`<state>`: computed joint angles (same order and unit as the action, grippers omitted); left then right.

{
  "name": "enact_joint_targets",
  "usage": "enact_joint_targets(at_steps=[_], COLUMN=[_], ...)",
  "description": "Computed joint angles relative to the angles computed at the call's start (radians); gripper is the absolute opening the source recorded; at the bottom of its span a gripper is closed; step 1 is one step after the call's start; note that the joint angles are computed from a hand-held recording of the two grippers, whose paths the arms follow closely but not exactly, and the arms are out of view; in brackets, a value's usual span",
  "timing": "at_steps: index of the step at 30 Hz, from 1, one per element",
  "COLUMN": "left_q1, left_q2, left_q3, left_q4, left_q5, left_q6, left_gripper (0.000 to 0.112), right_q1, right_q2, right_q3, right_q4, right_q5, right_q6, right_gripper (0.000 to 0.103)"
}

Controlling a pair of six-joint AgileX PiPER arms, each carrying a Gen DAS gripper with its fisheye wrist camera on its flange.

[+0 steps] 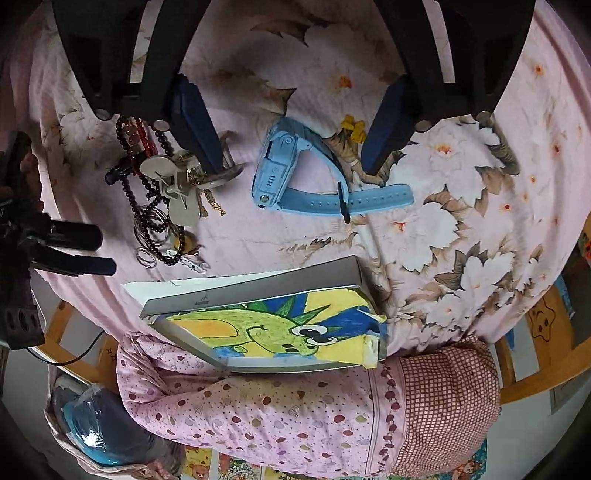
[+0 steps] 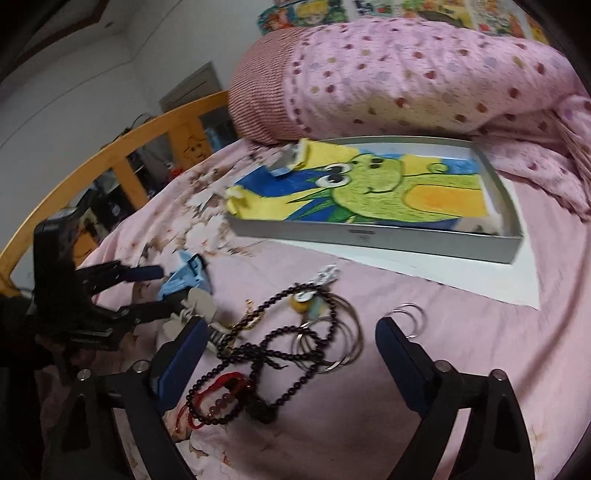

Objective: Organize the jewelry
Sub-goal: 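Grasp the light-blue smartwatch with the left tool while the right tool approaches the black bead necklace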

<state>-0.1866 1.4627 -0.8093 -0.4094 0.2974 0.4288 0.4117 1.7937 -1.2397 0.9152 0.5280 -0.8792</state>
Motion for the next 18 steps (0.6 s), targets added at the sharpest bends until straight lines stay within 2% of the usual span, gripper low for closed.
enact_joint_targets(at_steps=[3, 7, 10, 14, 18], left_q1=[0.012, 0.019, 0.023, 0.031, 0.033], left_q2=[0.012, 0.028, 0.039, 0.044, 0.047], left_q3=[-0.005, -0.013, -0.016, -0.015, -0.018], left_q4=[-0.049, -0.078, -0.088, -0.117, -0.154], left_q5=[0.002, 0.017, 0.023, 0.026, 0.033], left_q6=[0.059, 0.098, 0.109, 0.142, 0.193], left_gripper=[0.067, 0.056, 0.045, 0.038, 0.032], right_q1=[0.018, 0.042, 0.054, 0.051, 0.051], right_q2=[0.011, 0.036, 0.05, 0.083, 0.159], right_q3=[-0.002, -0.007, -0.015, -0.053, -0.15], right_q4=[-0.005, -0.012, -0.005, 0.039, 0.009], right_q5=[0.004, 0.003, 0.009, 0.044, 0.119], right_q6=[-0.015, -0.002, 0.002, 0.023, 0.149], right_gripper=[0.076, 0.06, 0.054, 0.051, 0.046])
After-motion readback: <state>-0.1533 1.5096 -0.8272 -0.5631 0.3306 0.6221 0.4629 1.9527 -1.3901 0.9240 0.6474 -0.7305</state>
